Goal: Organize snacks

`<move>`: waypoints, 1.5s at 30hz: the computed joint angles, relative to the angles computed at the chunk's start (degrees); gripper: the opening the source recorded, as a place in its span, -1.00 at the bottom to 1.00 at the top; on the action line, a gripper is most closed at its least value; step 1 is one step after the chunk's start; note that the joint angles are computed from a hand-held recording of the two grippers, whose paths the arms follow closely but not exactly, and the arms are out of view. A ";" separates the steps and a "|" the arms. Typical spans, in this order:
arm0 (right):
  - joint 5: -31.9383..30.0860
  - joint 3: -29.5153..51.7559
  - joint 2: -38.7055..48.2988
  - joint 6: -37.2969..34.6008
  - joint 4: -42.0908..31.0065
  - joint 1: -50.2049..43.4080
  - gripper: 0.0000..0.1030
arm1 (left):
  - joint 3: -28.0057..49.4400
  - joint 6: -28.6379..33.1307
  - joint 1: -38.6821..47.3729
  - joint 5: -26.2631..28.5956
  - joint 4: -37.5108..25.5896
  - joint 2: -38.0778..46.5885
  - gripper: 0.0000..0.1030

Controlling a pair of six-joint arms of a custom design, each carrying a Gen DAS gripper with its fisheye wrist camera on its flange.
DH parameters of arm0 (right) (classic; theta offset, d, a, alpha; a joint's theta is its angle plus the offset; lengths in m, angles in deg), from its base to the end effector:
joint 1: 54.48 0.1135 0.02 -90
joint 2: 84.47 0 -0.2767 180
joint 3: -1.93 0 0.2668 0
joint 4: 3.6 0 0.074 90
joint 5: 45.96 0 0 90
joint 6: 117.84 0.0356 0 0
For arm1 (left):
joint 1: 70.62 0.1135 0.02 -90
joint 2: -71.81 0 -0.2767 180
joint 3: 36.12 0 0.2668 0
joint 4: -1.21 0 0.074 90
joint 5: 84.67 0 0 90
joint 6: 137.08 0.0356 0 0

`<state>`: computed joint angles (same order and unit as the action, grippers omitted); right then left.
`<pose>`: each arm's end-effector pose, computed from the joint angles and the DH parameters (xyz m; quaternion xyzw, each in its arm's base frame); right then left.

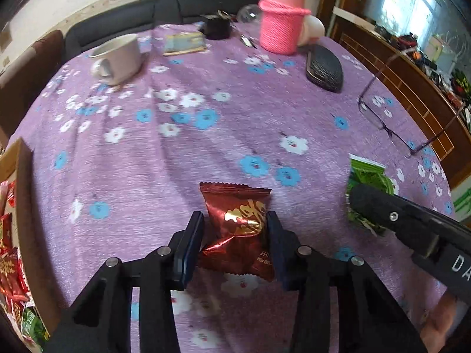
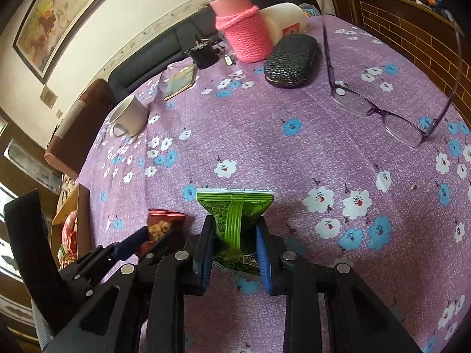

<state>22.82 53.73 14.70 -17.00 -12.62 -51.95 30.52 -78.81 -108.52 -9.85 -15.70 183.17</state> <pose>0.3033 0.0263 0.1011 0.0151 0.9423 0.2081 0.2617 0.2913 -0.2149 0.0881 0.0194 0.9614 -0.0335 0.2725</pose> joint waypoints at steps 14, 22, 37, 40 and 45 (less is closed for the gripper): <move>9.11 -4.51 -0.44 -5.04 7.30 11.50 -0.46 | -15.18 -2.20 -0.93 -10.86 11.47 -8.22 -0.28; 12.14 -3.69 2.06 -6.51 7.89 13.29 -0.46 | -14.33 -1.31 -2.37 -13.95 11.42 -6.70 -0.28; 11.53 -3.13 3.04 -6.39 7.62 13.03 -0.46 | -13.41 -0.80 -3.71 -17.51 10.77 -5.37 -0.28; 11.45 -3.05 3.12 -6.45 7.60 12.95 -0.46 | -13.38 -0.72 -3.85 -17.86 10.83 -5.19 -0.28; 11.53 -3.05 3.14 -6.40 7.67 13.00 -0.46 | -13.35 -0.79 -3.89 -17.96 10.69 -5.22 -0.28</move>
<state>34.35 50.68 17.84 -23.40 -4.95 -38.95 17.17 -79.60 -112.41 -27.82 -5.00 177.96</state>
